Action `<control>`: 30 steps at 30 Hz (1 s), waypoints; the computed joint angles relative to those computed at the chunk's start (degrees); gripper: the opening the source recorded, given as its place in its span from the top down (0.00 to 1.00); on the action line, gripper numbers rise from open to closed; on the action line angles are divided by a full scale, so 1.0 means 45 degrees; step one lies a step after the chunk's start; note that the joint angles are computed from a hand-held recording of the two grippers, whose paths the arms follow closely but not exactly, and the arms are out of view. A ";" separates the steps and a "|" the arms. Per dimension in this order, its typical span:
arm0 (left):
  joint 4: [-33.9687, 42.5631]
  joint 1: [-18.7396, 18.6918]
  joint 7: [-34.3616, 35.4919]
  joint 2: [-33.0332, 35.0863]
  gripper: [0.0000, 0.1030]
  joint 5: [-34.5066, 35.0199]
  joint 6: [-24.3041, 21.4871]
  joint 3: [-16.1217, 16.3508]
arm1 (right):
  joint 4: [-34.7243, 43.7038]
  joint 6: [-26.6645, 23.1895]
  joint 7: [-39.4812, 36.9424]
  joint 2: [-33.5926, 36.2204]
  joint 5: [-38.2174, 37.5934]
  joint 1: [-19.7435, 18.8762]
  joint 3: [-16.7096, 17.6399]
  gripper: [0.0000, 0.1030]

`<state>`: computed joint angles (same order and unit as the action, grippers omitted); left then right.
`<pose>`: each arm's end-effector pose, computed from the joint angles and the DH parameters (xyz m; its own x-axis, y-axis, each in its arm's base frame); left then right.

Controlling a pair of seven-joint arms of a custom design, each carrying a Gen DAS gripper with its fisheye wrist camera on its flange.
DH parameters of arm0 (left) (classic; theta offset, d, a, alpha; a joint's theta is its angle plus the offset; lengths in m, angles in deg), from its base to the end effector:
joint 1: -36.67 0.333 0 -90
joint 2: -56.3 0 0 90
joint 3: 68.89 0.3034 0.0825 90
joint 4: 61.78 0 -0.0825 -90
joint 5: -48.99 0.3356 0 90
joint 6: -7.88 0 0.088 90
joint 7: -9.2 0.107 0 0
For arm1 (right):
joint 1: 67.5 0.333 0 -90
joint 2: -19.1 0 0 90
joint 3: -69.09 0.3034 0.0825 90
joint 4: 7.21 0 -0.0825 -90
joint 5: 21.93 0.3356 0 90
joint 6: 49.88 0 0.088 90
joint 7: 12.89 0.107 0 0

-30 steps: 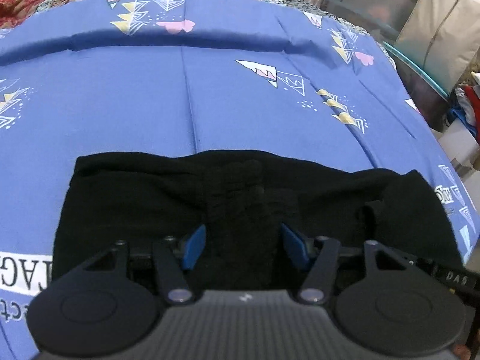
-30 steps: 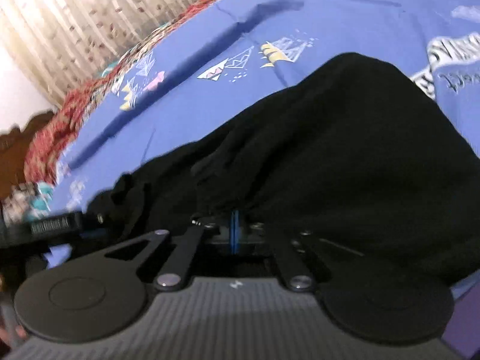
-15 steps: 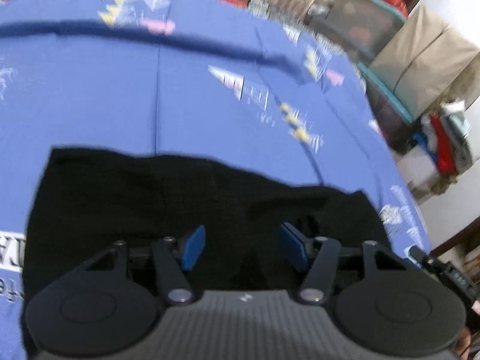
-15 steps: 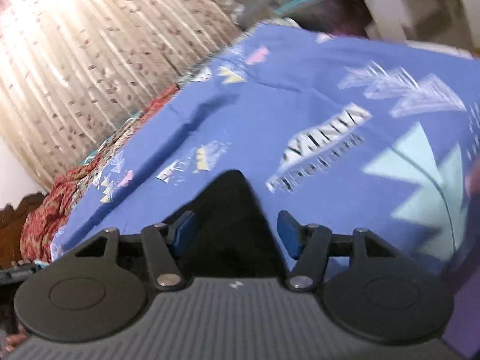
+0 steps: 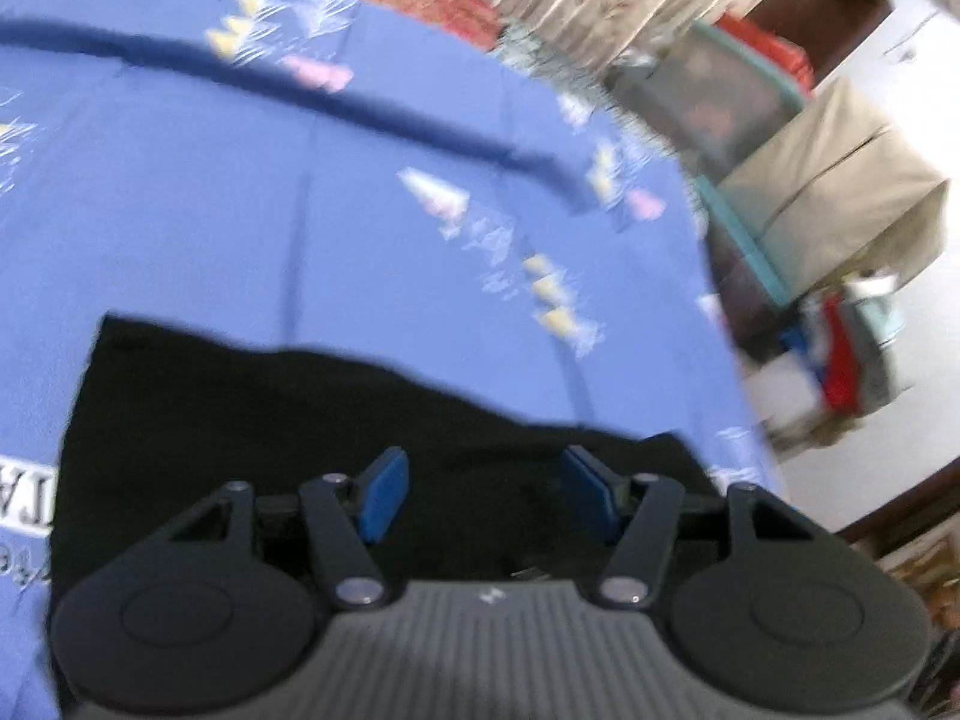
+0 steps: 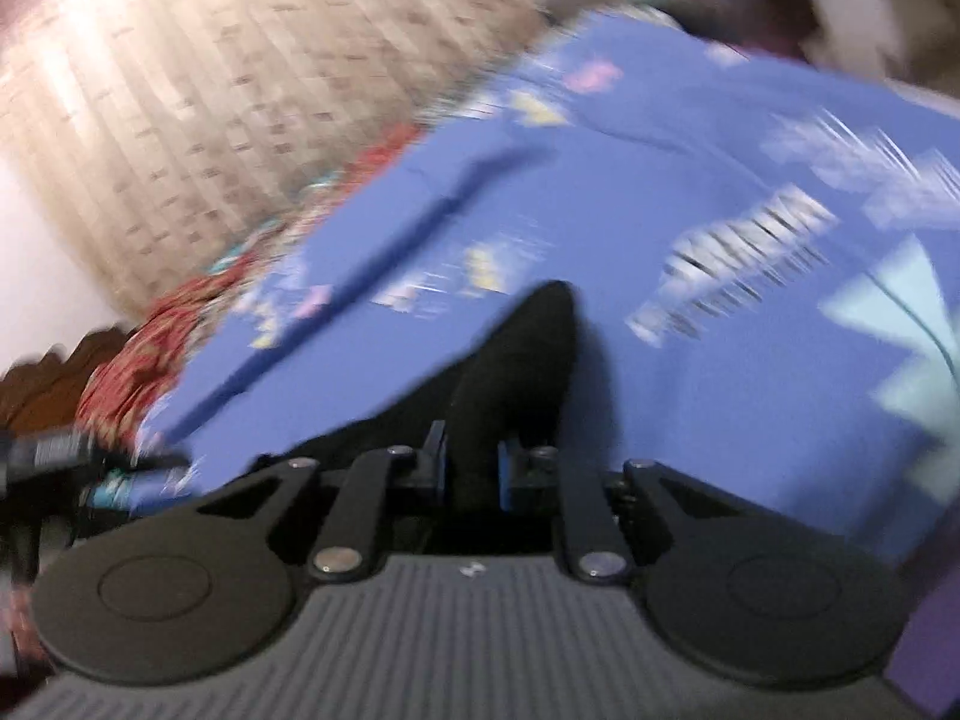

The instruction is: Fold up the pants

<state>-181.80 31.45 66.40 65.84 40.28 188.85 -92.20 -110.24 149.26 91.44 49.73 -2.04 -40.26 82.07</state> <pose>0.5209 -0.2536 0.4762 0.0221 -0.8212 0.5702 -0.7348 -0.4001 -0.5477 0.5425 0.3675 0.4128 0.2342 -0.8021 -0.5493 -0.6250 0.3086 -0.7171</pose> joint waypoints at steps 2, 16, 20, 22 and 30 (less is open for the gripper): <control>0.0791 0.0689 0.1078 0.0343 0.30 -0.0470 -0.0159 -0.1031 | 0.0411 -0.0063 -0.0385 0.0104 -0.0538 0.0130 0.0123 0.83; 0.7469 -0.3035 0.1078 0.4097 0.40 0.2796 -0.5494 0.1248 | 0.1900 -0.1677 -0.2773 0.0564 -0.0736 0.1786 -0.0770 0.83; 0.7435 -0.3145 0.1051 0.4135 0.86 0.3059 -0.6181 0.1485 | 0.1846 -0.1484 -0.3176 0.0643 -0.0848 0.1469 -0.0238 0.79; 0.6736 -0.2751 0.1035 0.3802 0.87 0.2553 -0.5648 0.1257 | 0.1610 -0.1195 -0.3170 0.0588 -0.0688 0.1428 -0.0158 0.73; 0.5998 -0.1860 0.1613 0.3454 0.87 0.1191 -0.4757 0.0621 | 0.1138 -0.1733 -0.2750 0.0340 0.0209 0.2967 -0.1936 0.37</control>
<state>-154.81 23.08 73.66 81.39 45.64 167.44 -89.41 -105.12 141.46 79.06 51.26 -1.10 -26.91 73.36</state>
